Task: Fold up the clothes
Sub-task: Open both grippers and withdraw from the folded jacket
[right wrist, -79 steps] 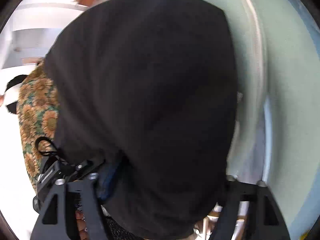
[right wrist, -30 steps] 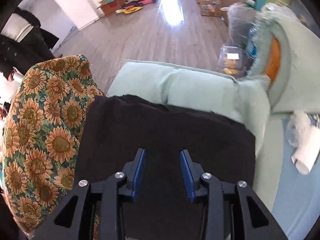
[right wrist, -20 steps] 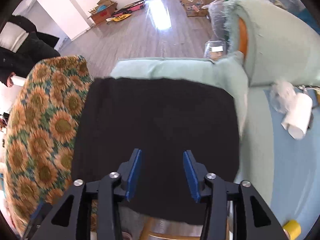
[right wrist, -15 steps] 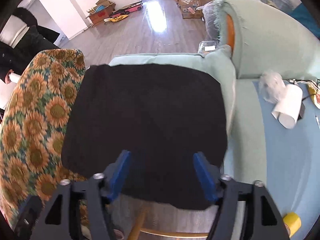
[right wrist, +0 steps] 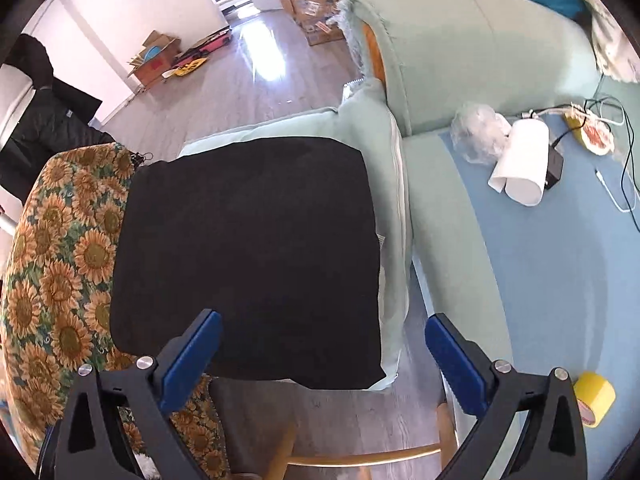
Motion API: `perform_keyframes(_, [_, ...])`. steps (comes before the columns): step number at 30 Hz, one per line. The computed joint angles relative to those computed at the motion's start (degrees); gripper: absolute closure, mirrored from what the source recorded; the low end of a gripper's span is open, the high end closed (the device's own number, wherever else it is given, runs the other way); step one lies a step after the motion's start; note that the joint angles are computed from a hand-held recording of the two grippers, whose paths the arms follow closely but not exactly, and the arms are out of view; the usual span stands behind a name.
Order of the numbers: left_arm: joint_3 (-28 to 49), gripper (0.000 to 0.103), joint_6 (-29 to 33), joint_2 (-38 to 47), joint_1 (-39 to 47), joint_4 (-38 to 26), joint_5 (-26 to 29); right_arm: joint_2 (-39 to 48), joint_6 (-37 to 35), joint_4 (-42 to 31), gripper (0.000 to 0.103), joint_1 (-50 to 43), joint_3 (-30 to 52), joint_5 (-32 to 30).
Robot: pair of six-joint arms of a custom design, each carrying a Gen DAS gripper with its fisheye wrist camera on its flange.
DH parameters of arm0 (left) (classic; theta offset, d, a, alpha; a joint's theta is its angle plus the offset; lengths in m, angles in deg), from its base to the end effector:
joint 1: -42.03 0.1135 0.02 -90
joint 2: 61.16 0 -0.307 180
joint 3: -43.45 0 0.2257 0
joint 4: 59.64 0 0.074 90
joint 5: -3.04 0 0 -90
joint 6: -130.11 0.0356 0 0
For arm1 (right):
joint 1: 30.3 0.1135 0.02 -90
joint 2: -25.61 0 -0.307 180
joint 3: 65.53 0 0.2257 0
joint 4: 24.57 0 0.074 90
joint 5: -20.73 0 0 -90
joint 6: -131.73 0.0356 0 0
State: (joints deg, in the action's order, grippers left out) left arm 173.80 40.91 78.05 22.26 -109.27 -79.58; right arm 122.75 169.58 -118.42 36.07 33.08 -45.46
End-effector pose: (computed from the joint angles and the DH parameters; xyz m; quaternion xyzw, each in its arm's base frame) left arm 0.4996 -0.1844 0.1861 0.1887 0.9419 -0.1057 0.2571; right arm 0.1251 0.2502 0.3174 0.4964 0.8430 0.0054 0.2072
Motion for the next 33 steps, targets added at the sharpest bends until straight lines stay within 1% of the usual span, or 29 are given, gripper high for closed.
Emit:
perform_keyframes(3, [3.4, 0.018, -0.5, 2.1, -0.5, -2.0, 0.2, -0.8, -0.2, 0.1, 0.000, -0.4, -1.3, -1.8])
perform_keyframes(4, [4.7, 0.020, -0.6, 3.0, -0.5, -3.3, 0.3, -1.4, 0.1, 0.5, 0.000, -0.6, -2.2, -2.5])
perform_keyframes(5, [6.0, 0.030, -0.7, 3.8, -0.5, -4.5, 0.4, -2.0, 0.5, 1.1, 0.000, -0.7, -3.1, -3.2])
perform_keyframes(6, [7.4, 0.080, -0.7, 4.7, -0.5, -5.8, 0.5, -2.5, 1.4, 1.9, 0.000, -0.6, -4.2, -3.8])
perform_keyframes(7, [9.1, 0.102, -1.3, 5.8, -0.3, -7.0, -0.1, -2.9, 2.5, 2.4, 0.000, -0.1, -5.0, -4.1])
perform_keyframes(8, [13.3, 0.102, -2.6, 8.1, -0.3, -10.5, -1.1, -3.2, 3.7, 2.9, 0.000, 0.5, -5.7, -4.5])
perform_keyframes(9, [16.8, 0.103, -3.6, 10.2, -0.1, -13.6, -0.5, -3.5, 5.3, 3.0, 0.000, 1.3, -6.3, -4.8])
perform_keyframes(11, [19.9, 0.103, -4.6, 12.6, 0.6, -16.2, 2.6, -3.8, 6.9, 3.3, 0.000, 2.1, -6.9, -5.1])
perform_keyframes(14, [14.7, 0.103, -4.7, 10.4, 0.4, -11.1, 1.6, -3.7, 7.3, 2.5, 0.000, 2.5, -6.0, -3.8])
perform_keyframes(15, [13.2, 0.100, -4.8, 9.6, 0.3, -9.8, 1.3, -3.4, 6.8, 1.8, 0.000, 2.6, -5.4, -3.3])
perform_keyframes(17, [10.7, 0.052, -5.3, 8.1, 0.2, -8.3, 0.9, -3.0, 5.5, 1.3, 0.000, 2.6, -5.0, -2.9])
perform_keyframes(18, [9.3, 0.005, -5.6, 7.3, 0.3, -7.0, 0.8, -2.8, 4.4, 1.3, 0.000, 2.4, -4.7, -2.9])
perform_keyframes(19, [7.8, 0.000, -6.0, 6.5, 0.4, -5.6, 0.6, -2.6, 2.9, 1.6, 0.000, 2.0, -4.6, -3.1])
perform_keyframes(20, [6.9, 0.000, -6.0, 5.9, 0.4, -4.6, 0.4, -2.4, 1.4, 2.0, 0.000, 1.6, -4.5, -3.2])
perform_keyframes(21, [7.3, 0.000, -5.7, 5.8, 0.4, -5.0, 0.3, -2.1, -0.2, 2.3, 0.000, 1.1, -4.3, -3.7])
perform_keyframes(25, [14.8, 0.000, -4.6, 8.3, 0.7, -11.8, 1.0, 0.5, -5.7, 2.2, 0.000, -0.4, -2.7, -5.8])
perform_keyframes(28, [19.2, 0.000, -4.1, 10.0, 1.0, -15.5, 1.6, 1.5, -6.7, 1.8, 0.000, -0.2, -1.5, -5.8])
perform_keyframes(31, [23.8, 0.000, -4.2, 11.9, 1.3, -18.8, 1.8, 1.7, -5.8, 0.2, 0.000, 0.1, -0.8, -5.3])
perform_keyframes(33, [26.2, 0.000, -2.8, 13.0, 1.2, -20.6, 2.2, 1.4, -5.1, -0.4, 0.000, 0.5, -0.6, -4.7])
